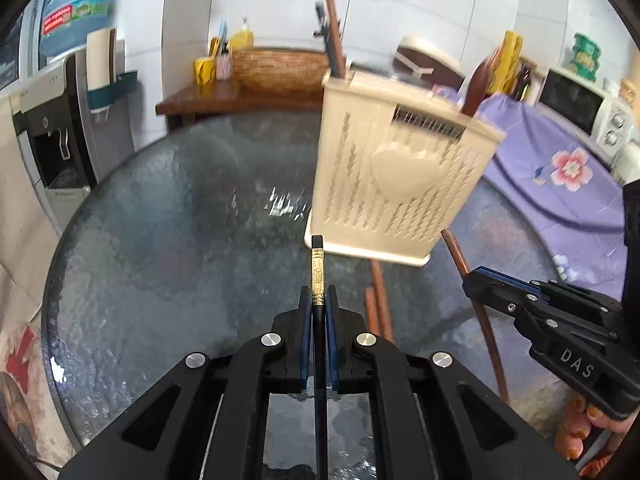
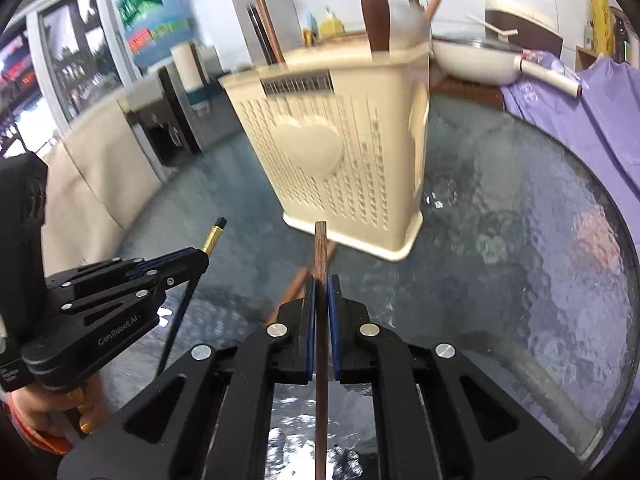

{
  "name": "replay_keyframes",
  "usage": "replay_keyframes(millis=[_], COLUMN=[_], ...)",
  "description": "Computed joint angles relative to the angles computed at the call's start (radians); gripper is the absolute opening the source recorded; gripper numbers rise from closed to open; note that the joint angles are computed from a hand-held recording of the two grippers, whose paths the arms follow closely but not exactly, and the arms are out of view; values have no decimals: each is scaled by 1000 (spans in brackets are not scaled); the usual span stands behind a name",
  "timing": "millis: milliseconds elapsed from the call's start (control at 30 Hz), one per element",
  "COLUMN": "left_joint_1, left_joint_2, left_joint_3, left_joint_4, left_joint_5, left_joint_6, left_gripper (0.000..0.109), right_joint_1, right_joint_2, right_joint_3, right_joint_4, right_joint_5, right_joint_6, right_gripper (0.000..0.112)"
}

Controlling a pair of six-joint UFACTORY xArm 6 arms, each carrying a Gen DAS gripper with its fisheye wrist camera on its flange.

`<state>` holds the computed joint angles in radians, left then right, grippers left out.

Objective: Organize utensils
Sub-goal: 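Lift both chopsticks and carry them over the basket with both tools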

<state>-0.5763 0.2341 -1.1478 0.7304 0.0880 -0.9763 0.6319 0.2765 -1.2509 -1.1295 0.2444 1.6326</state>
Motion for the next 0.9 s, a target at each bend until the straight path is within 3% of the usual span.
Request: replay_keyframes(millis=[133,300,500,667,900], left_joint_1=[6,18,40,51,60], left_joint_2=[-51,-127,-209,-263,-282], left_joint_3=[18,56,102,106,120], left_joint_4=[122,195,310,484,449], left_joint_5=[-24,-54,-90,-85,-112], left_joint_6=[-105,-155,-244,-396,-371], left_gripper=[7,7,7,7,7], right_joint_1=[-1,31,69,90,117], right_joint_2=[-63,-140,-235,-292,-317], right_joint_3=[26,58,106,121,123], right_joint_4=[-156,-269,-328,-345,-337], right_joint_5=[-24,13,63,94,130], right_joint_6=[131,197,204,189,165], right_gripper=[7,7,7,7,7])
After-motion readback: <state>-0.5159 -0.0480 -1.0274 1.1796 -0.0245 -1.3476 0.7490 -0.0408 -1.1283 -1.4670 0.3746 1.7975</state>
